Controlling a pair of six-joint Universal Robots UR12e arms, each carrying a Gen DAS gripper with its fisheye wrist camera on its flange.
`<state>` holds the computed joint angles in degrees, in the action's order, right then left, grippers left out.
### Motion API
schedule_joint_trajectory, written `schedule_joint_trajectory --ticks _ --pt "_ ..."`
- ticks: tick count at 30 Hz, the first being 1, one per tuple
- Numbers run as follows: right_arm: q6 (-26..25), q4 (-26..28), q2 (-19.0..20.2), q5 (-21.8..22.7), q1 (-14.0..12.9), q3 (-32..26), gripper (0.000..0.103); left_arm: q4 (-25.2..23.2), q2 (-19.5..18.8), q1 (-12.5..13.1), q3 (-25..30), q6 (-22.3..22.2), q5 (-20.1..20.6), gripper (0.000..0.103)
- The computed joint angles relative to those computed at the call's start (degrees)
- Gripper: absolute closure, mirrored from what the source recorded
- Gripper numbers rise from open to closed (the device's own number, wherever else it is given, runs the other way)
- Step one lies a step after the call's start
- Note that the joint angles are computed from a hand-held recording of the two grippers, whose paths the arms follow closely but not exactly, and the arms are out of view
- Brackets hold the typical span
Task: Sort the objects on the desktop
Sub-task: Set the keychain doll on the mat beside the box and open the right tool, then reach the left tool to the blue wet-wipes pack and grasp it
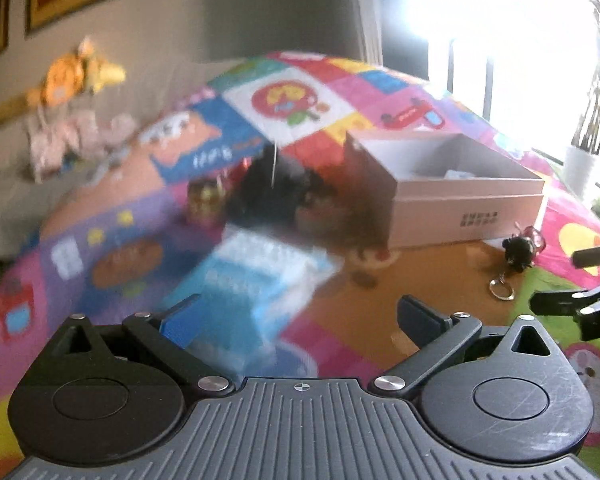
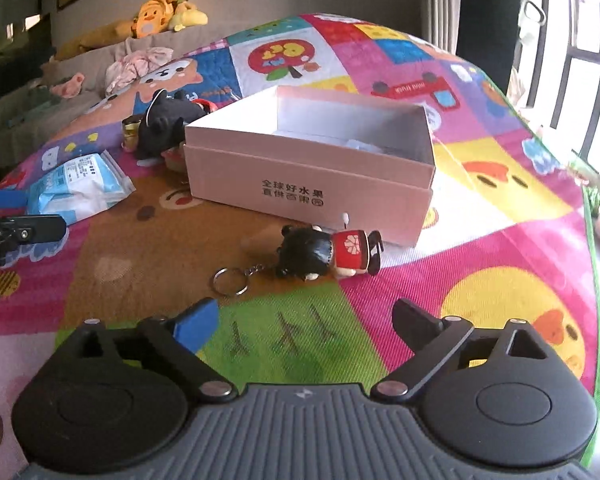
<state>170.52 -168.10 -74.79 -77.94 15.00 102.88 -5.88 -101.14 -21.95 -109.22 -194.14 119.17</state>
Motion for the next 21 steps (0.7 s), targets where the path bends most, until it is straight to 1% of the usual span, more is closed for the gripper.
schedule_joint_trajectory --ticks 2,4,7,10,12,14,16,17,18,21 --pt "1.0 0.2 0.1 0.8 -0.2 -0.1 0.0 -0.8 -0.7 -0.2 1.0 1.5 2.9 0.0" --pt "1.7 1.1 0.1 1.4 -0.4 -0.3 0.0 -2.4 -1.2 0.3 2.0 1.4 4.6 0.0" --pt "2.2 3.8 0.2 3.4 -0.9 -0.8 0.0 -6.7 -1.4 1.8 3.1 1.3 3.5 0.0" --pt "2.2 4.1 0.1 3.4 -1.0 -0.9 0.0 -10.9 -1.6 3.1 3.9 0.2 1.8 0.0" --pt "2.0 4.4 0.1 3.2 -0.9 -0.9 0.0 -12.9 -1.4 3.6 4.1 -1.2 -0.6 0.0" --pt "1.5 4.6 0.1 2.7 -0.8 -1.0 0.0 -12.1 -1.7 3.3 4.1 -0.1 -1.7 0.0" --pt "0.8 5.1 0.1 2.0 -0.6 -1.2 0.0 -10.0 -1.6 2.8 3.7 2.2 -4.2 0.0" --pt "0.5 5.3 0.1 1.5 -0.4 -1.3 0.0 -9.0 -1.6 2.7 3.4 3.3 -6.1 0.0" --pt "0.2 5.6 0.1 1.2 -0.3 -1.4 0.0 -8.5 -1.7 2.5 3.4 4.0 -6.9 0.0" --pt "-0.2 6.5 0.2 0.5 0.0 -1.6 0.0 -8.2 -2.5 1.3 4.0 4.7 -5.4 0.0"
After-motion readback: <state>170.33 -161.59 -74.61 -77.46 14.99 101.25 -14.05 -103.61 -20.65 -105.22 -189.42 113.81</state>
